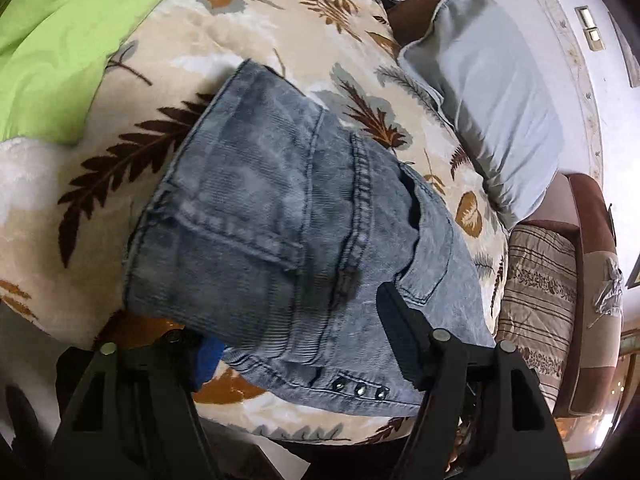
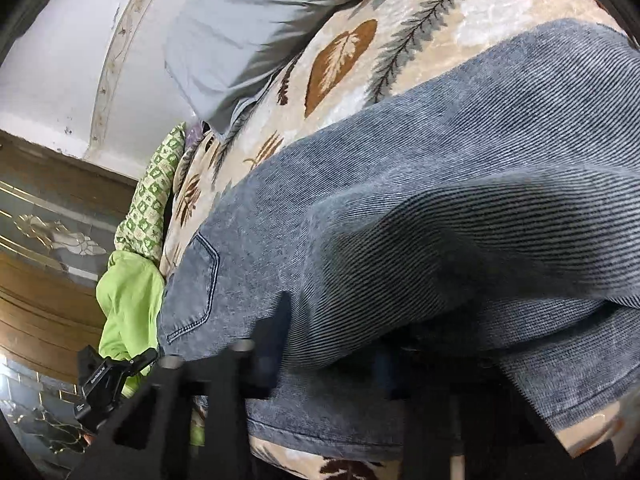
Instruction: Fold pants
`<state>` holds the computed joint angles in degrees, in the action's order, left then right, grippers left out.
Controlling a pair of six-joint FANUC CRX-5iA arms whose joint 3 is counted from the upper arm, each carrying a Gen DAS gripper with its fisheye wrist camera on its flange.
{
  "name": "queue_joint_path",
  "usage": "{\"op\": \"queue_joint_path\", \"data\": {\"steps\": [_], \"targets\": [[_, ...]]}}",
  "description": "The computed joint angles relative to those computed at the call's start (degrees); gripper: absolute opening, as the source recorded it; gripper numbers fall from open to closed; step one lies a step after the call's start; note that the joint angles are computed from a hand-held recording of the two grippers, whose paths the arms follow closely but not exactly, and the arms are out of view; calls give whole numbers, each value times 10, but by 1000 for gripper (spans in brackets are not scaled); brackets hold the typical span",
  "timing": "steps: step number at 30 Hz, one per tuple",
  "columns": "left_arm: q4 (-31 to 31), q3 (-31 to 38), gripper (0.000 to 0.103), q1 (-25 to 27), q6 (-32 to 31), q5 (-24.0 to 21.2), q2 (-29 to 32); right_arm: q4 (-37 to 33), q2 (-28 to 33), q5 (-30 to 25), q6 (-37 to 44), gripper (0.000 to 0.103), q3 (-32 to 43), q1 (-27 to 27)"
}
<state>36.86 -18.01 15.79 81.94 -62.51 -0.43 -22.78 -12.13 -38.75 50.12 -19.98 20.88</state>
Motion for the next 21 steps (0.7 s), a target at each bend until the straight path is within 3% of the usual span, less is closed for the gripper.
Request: {"op": "queue_joint_path", "data": {"steps": [2,8,21], "targets": [[-14,9,46,-5,6,1,0,-12,4,-3,17,8,6,-6],[-27,17,14,5,5,-8,-10,-19,-27,30,41,5,1,2],[-70,9,13,2,-5,-4,-65,20,-111,17,33,4,-45,27]]}}
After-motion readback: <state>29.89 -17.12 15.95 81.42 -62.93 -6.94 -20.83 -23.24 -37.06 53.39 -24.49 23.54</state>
